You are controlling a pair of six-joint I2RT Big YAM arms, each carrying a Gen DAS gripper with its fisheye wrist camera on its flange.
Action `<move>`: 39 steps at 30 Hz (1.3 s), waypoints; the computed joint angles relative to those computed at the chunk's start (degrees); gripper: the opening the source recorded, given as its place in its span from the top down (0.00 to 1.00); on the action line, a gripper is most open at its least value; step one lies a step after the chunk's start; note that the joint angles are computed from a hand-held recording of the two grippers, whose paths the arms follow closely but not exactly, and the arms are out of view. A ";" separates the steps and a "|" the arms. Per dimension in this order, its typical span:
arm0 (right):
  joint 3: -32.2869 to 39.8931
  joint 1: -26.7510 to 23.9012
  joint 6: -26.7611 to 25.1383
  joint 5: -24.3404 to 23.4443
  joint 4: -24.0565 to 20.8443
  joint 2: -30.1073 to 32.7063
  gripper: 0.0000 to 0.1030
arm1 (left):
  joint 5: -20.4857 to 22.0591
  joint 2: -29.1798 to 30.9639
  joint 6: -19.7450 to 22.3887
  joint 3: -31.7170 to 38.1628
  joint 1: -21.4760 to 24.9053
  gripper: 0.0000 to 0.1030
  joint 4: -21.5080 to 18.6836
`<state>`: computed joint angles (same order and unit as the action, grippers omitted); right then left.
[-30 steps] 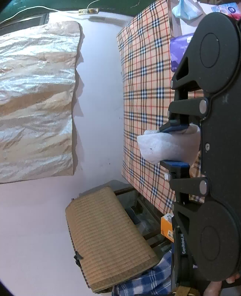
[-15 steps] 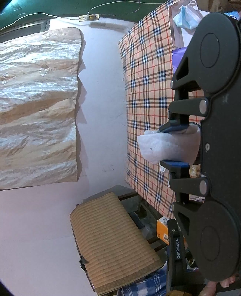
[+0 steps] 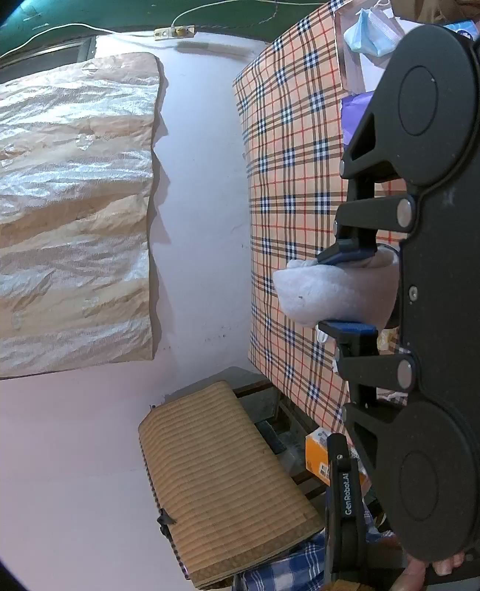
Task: Organize soft objects
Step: 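Carry the orange packet and white cloth with both tools toward the tray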
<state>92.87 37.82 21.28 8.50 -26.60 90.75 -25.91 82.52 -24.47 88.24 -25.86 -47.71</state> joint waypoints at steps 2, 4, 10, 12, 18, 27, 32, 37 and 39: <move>-0.18 -0.07 0.05 0.10 -0.01 -0.09 0.62 | 0.19 0.22 0.08 0.14 -0.27 0.49 0.12; -0.53 -0.25 0.25 -0.02 0.12 -0.22 0.62 | 0.42 0.64 0.21 0.48 -0.58 0.49 0.15; -1.24 -0.61 0.54 -0.06 0.12 -0.55 0.62 | 1.20 1.65 0.54 1.02 -1.41 0.49 0.27; -1.49 -0.74 0.67 -0.05 0.15 -0.64 0.62 | 1.26 2.05 0.49 1.32 -1.71 0.49 0.10; -1.90 -1.14 1.02 -0.27 0.12 -0.78 0.62 | 1.37 3.14 0.19 2.37 -2.61 0.49 -0.30; -2.35 -1.99 0.89 -0.47 0.06 -1.16 0.62 | 1.85 4.90 -0.05 4.31 -4.04 0.49 -0.33; -3.06 -2.63 0.89 -0.37 0.16 -1.73 0.62 | 2.26 5.72 -0.10 5.16 -4.72 0.49 -0.11; -3.53 -3.22 0.98 -0.13 0.22 -2.13 0.62 | 2.54 6.77 0.30 6.39 -5.67 0.49 0.09; -3.87 -3.60 1.03 -0.20 0.32 -2.39 0.62 | 2.70 7.23 0.45 6.90 -6.01 0.49 0.12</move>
